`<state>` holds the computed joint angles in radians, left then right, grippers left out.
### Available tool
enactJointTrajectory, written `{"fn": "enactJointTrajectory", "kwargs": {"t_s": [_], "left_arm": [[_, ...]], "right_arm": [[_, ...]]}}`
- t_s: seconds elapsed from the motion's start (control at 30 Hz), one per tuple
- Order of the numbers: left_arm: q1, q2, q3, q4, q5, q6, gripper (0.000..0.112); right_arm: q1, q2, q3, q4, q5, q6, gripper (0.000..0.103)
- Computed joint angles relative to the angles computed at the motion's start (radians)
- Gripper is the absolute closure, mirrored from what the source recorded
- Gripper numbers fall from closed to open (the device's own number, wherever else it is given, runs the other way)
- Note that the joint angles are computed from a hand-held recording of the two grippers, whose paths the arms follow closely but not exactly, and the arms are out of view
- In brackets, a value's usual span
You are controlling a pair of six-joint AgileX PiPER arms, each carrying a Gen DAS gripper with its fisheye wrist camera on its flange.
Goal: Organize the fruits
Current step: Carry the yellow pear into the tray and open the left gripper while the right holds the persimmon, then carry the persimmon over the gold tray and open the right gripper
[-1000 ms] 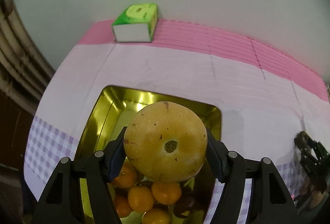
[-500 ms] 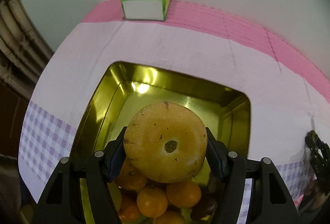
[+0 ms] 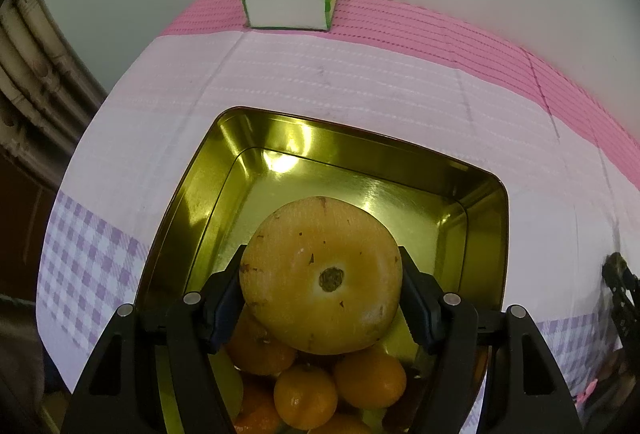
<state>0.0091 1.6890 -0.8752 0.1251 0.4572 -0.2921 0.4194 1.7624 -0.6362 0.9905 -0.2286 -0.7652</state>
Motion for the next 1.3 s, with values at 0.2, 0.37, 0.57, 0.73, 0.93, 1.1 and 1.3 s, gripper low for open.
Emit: {"fn": "enactJointTrajectory", "kwargs": {"t_s": [0.2, 0.37, 0.57, 0.73, 0.93, 1.1, 1.3], "left_arm": [[0.008, 0.014, -0.015, 0.002, 0.010, 0.002, 0.043], [0.014, 0.025, -0.018, 0.015, 0.005, -0.008, 0.044], [-0.007, 0.015, -0.004, 0.067, 0.000, -0.047, 0.043], [-0.014, -0.017, 0.006, 0.086, 0.001, -0.059, 0.042], [-0.033, -0.092, 0.035, 0.142, 0.009, -0.107, 0.042], [-0.041, -0.172, 0.078, 0.171, 0.009, -0.126, 0.042], [-0.007, -0.288, 0.144, 0.168, 0.026, -0.097, 0.042]], "right_arm": [[0.000, 0.000, 0.000, 0.004, 0.000, -0.004, 0.060], [0.000, 0.000, -0.001, 0.009, 0.001, -0.009, 0.060], [-0.002, 0.001, -0.004, 0.011, 0.003, -0.015, 0.060], [-0.002, 0.000, -0.005, 0.018, 0.004, -0.021, 0.060], [-0.004, 0.000, -0.009, 0.032, 0.008, -0.035, 0.058], [-0.007, 0.001, -0.021, 0.065, 0.016, -0.071, 0.058], [-0.008, 0.000, -0.022, 0.079, 0.019, -0.079, 0.055]]}}
